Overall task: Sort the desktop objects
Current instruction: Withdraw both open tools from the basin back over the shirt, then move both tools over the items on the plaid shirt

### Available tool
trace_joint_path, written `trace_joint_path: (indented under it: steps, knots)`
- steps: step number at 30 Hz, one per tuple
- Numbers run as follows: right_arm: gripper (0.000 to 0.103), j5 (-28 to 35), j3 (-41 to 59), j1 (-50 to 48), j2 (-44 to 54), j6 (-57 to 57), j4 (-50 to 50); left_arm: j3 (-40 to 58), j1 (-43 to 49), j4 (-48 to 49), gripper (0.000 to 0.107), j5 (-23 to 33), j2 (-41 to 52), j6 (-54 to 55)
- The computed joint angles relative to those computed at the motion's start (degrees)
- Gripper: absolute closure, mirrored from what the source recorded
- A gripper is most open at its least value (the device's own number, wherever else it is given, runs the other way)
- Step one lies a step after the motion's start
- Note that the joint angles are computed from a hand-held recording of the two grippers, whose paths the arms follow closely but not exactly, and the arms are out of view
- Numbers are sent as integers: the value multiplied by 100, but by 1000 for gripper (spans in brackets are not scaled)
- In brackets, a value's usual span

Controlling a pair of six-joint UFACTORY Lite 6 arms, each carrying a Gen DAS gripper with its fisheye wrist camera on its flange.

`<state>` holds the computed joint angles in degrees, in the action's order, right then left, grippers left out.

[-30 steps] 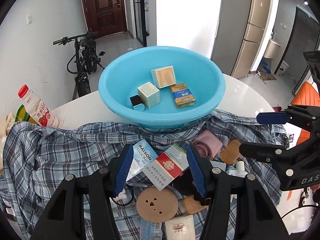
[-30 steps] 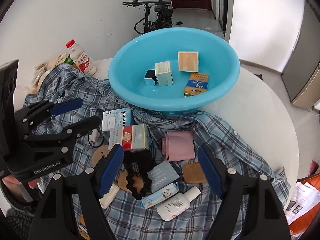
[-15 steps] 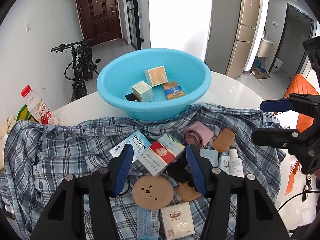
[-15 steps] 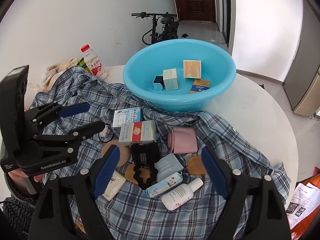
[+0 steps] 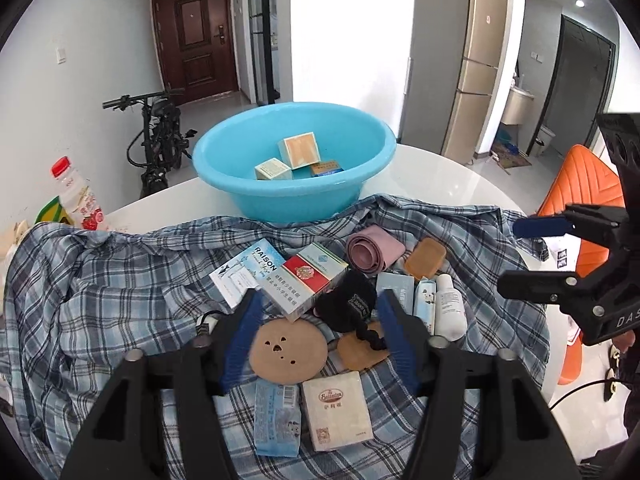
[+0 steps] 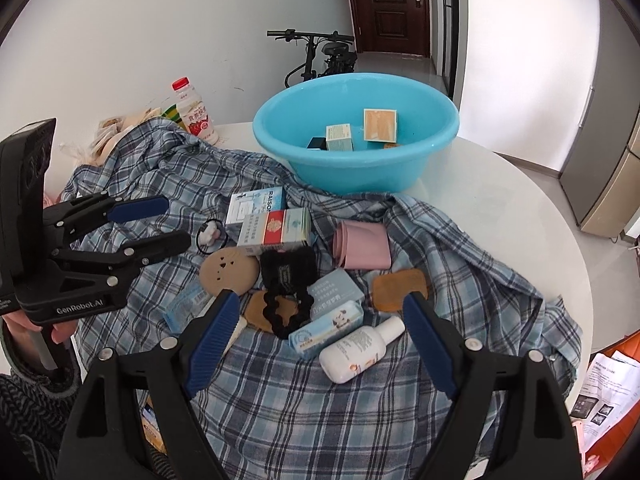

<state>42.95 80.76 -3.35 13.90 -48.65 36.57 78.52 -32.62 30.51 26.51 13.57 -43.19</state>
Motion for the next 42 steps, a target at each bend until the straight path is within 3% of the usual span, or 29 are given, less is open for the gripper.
trace_joint_path:
  steps: [1, 5, 11, 16, 19, 21, 24, 26, 31, 36, 42]
  knots:
    - [20, 9, -153, -41, -104, -84, 90, -256, -51, 343, 22, -132, -197, -430]
    - [20, 58, -742, -216, -507, -487, 552, -841, -162, 744, 22, -320, -671, -1089]
    - [20, -276, -1469, -234, -938, -894, 872, -1376, -425, 1710, 22, -160, -936, -2075]
    - [20, -788, -2192, -241, -1348, -1583, 1356, -2303, -417, 2927, 22, -641, -1457, -3669]
    - [20, -960, -2695, -329, -1565, -2546, 2188, -2548, -457, 3287, 21, -398, -1444, -4367]
    - [20, -685, -3124, -567, -1741, -3745, 3326, -2745, -446, 3681, 21, -397, -1460, -4850]
    - [0, -612, -3762, -735, -2020, -5073, 4529, -3082, -501, 4626, 21, -314, -1521, -5899]
    - [0, -689, -4065, -755, -2124, -5656, 5112, -3238, -485, 4983, 21, -446, -1514, -6246]
    - [0, -747, -4220, -848, -1841, -5811, 5435, -3311, -494, 5001, 21, -680, -1166, -6405]
    - [0, -922, -4483, -825, -1823, -6386, 5960, -3381, -763, 5582, 21, -155, -725, -7224]
    - [0, -1421, -5170, -413, -2338, -8015, 7228, -3696, -455, 6571, 21, -782, -730, -8237]
